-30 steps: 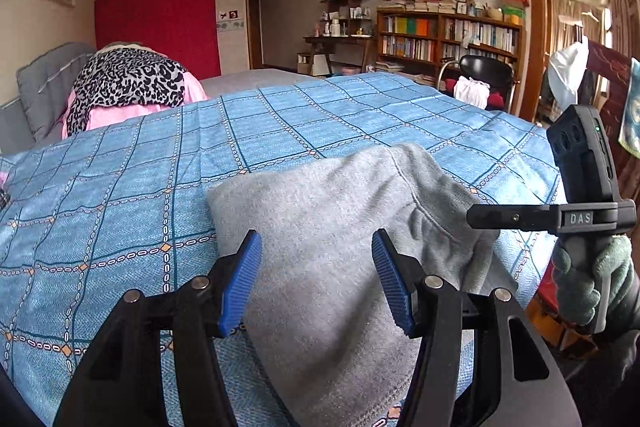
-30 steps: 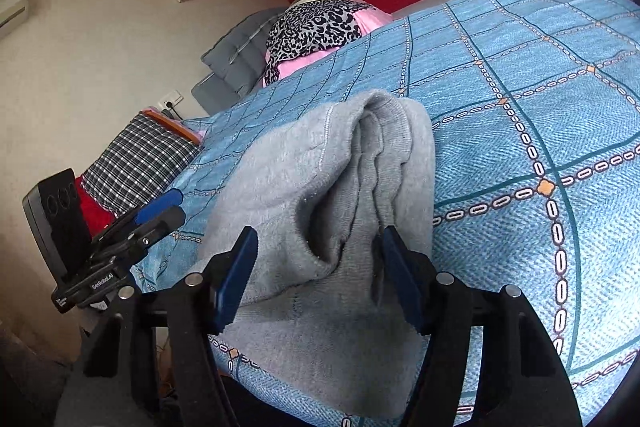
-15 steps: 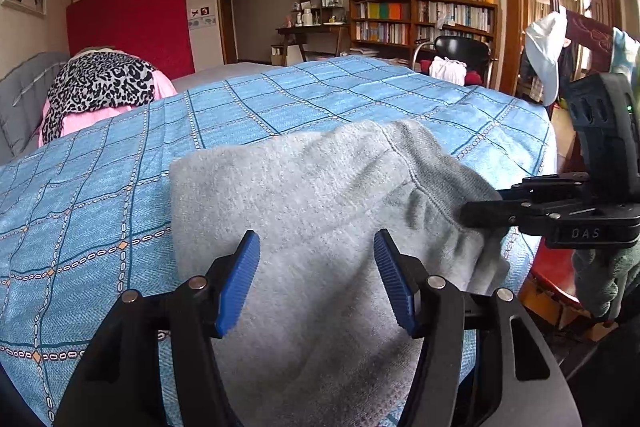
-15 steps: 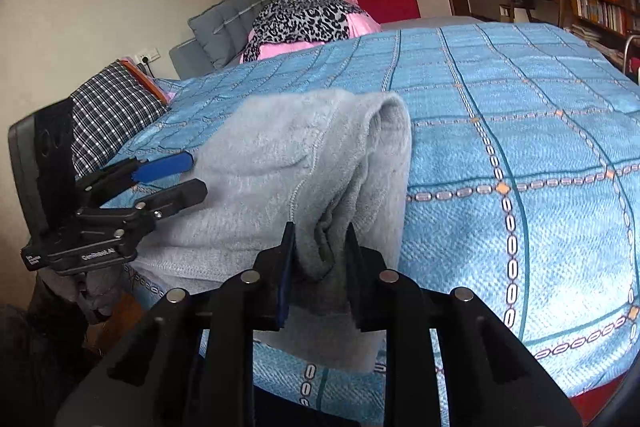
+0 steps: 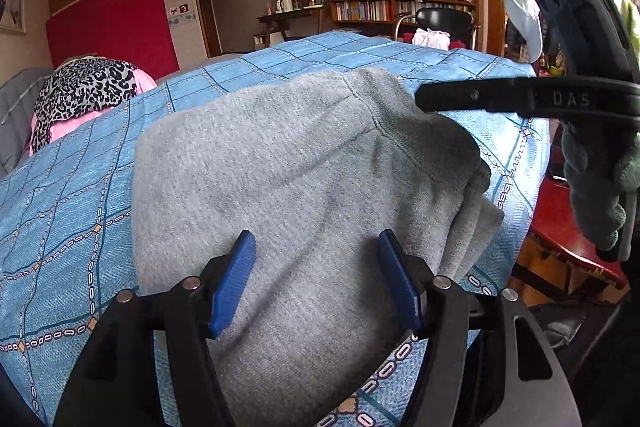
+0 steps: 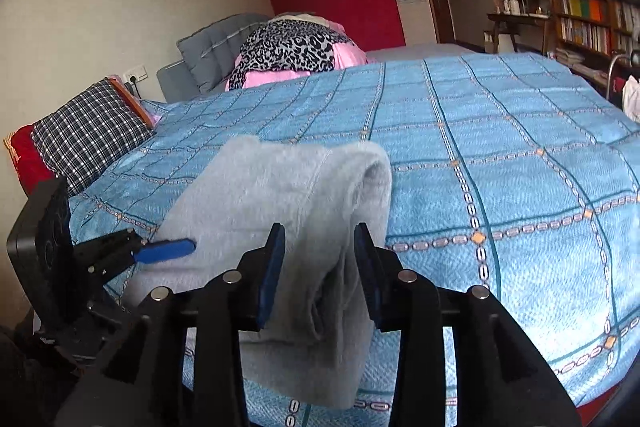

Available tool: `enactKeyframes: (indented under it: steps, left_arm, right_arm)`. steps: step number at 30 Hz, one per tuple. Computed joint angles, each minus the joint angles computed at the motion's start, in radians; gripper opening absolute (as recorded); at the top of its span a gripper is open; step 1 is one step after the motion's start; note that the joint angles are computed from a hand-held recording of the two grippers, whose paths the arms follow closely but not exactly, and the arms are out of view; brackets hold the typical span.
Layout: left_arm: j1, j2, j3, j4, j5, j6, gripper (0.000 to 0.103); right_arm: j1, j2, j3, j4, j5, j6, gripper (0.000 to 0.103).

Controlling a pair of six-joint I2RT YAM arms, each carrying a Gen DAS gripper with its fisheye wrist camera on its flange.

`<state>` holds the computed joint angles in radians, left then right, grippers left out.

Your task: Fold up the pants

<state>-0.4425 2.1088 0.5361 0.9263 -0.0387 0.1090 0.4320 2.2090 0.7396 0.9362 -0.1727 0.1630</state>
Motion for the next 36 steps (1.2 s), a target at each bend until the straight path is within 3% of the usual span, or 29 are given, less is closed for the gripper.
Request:
enactKeyframes:
  steps: [5,12,19,24,31,36]
  left_arm:
    - [-0.01,-0.001,-0.004,0.005,-0.004,-0.012,0.064]
    - [-0.001,0.013,-0.014,0.036,0.018,-0.013,0.064]
    - [0.008,0.053,-0.012,0.087,0.031,-0.003,0.064]
    - [0.002,0.059,-0.013,0.094,0.021,-0.006,0.065]
    - [0.008,0.051,-0.017,0.087,0.028,-0.006,0.065]
    - [0.014,0.043,-0.02,0.081,0.036,-0.005,0.065]
  right_arm:
    - [0.024,0.026,0.134,-0.08,-0.03,-0.054,0.037]
    - [0.01,0.175,0.427,-0.313,-0.025,-0.093,0.038]
    - [-0.009,0.263,0.525,-0.346,-0.01,-0.095,0.038]
    - [-0.009,0.26,0.502,-0.315,-0.002,-0.092,0.038]
    - [0.05,0.146,0.241,-0.091,0.091,-0.137,0.046]
    - [0.085,0.138,0.119,0.016,0.16,-0.173,0.047]
